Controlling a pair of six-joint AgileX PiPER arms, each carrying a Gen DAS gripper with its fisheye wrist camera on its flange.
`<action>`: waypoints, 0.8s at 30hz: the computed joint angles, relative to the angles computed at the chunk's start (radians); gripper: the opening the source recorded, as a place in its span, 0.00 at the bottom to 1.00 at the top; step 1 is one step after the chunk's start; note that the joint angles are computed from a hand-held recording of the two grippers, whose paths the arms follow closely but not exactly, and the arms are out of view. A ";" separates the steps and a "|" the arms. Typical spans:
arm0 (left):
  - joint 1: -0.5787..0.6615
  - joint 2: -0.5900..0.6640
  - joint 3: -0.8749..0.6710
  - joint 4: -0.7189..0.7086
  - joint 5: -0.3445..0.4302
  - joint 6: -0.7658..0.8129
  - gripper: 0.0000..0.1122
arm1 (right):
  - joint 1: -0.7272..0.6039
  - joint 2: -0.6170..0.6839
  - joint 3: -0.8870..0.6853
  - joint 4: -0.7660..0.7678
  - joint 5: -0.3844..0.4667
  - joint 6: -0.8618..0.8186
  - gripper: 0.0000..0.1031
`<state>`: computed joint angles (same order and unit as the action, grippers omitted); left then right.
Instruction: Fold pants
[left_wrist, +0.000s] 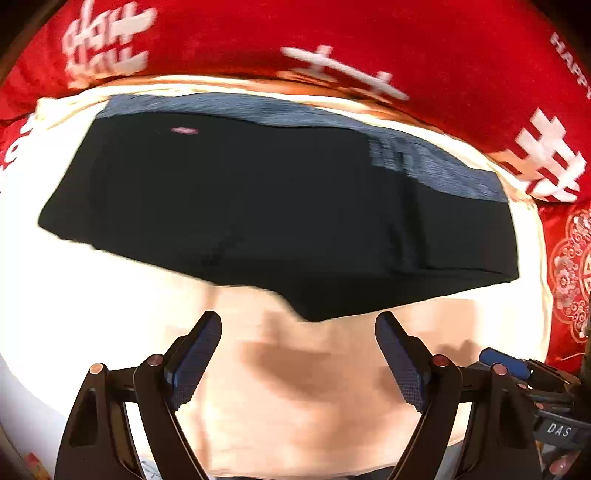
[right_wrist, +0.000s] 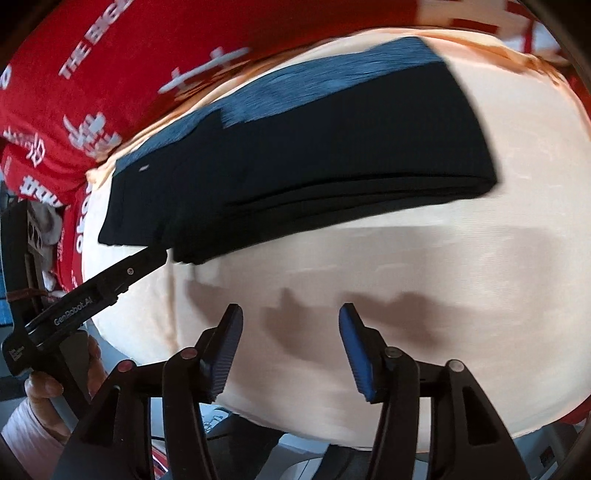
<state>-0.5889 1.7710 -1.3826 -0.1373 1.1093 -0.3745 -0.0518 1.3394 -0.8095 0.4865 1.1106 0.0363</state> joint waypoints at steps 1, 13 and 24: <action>0.019 -0.011 0.018 0.004 -0.002 0.015 0.77 | 0.043 0.010 -0.010 -0.002 -0.013 0.034 0.61; 0.291 -0.091 0.194 -0.002 -0.033 0.103 0.77 | 0.411 0.267 -0.277 -0.081 -0.050 0.234 0.80; 0.468 -0.084 0.228 0.004 -0.080 0.157 0.77 | 0.485 0.444 -0.497 -0.088 0.021 0.204 0.80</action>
<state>-0.1212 1.6867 -1.1544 -0.1334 1.0290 -0.2179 0.4334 1.7829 -1.3066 0.3984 1.1314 0.2402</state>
